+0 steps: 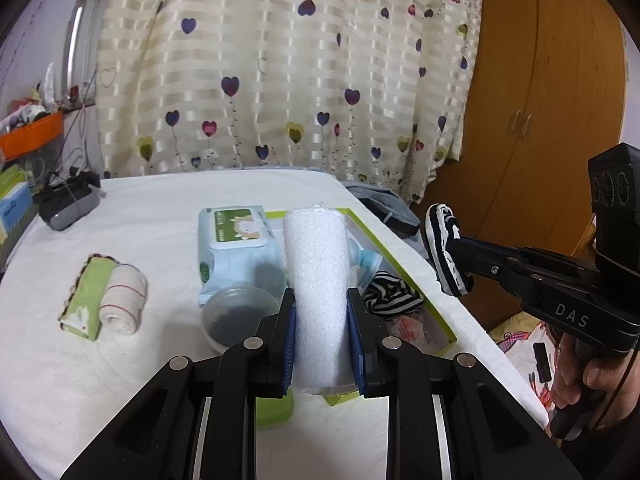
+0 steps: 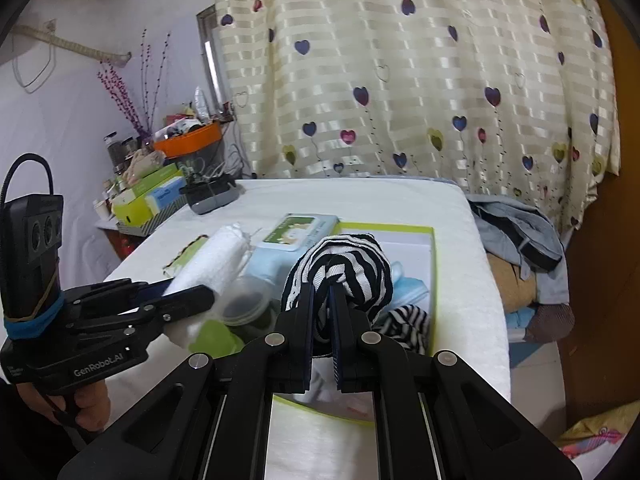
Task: Organize soft objects
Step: 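Carry the white towel and striped sock toward the yellow-green box with both tools, then lower the white towel and striped sock into the box and open both tools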
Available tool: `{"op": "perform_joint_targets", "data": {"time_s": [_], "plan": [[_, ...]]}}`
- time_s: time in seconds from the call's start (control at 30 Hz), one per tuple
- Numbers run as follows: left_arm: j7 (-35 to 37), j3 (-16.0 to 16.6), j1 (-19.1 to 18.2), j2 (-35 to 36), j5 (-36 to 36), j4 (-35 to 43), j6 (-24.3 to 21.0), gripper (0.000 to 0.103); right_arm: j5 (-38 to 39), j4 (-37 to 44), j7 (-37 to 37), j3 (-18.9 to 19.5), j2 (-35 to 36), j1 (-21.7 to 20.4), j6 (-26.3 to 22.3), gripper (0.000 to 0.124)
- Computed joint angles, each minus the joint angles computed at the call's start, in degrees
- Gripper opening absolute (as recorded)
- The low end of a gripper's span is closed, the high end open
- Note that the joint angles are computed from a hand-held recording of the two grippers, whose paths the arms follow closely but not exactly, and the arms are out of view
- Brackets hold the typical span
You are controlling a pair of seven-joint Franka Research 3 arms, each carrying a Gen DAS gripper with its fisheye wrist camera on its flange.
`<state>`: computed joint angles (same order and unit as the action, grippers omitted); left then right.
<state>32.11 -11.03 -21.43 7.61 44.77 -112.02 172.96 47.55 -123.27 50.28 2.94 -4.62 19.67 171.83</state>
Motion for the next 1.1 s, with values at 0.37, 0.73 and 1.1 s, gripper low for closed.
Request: {"op": "perform_joint_targets", "data": {"time_s": [0.37,0.73,1.1], "plan": [[10.6,-1.9,-0.3,4.8,-10.3,4.1,-1.7,0.021,-1.5,1.2,2.5,-0.3,3.1,-2.4,-3.9,0.008],[15.4,-1.8,-1.8,8.5,-14.6,7.9,-3.7,0.021,-2.9,7.0,3.1,1.5,10.4,-6.2,-9.9,0.009],[21.4,-2.7,-2.5,12.9,-19.6,13.0,-6.6,0.021,2.9,5.4,-4.8,2.9,9.0,-7.1,-7.7,0.055]]}}
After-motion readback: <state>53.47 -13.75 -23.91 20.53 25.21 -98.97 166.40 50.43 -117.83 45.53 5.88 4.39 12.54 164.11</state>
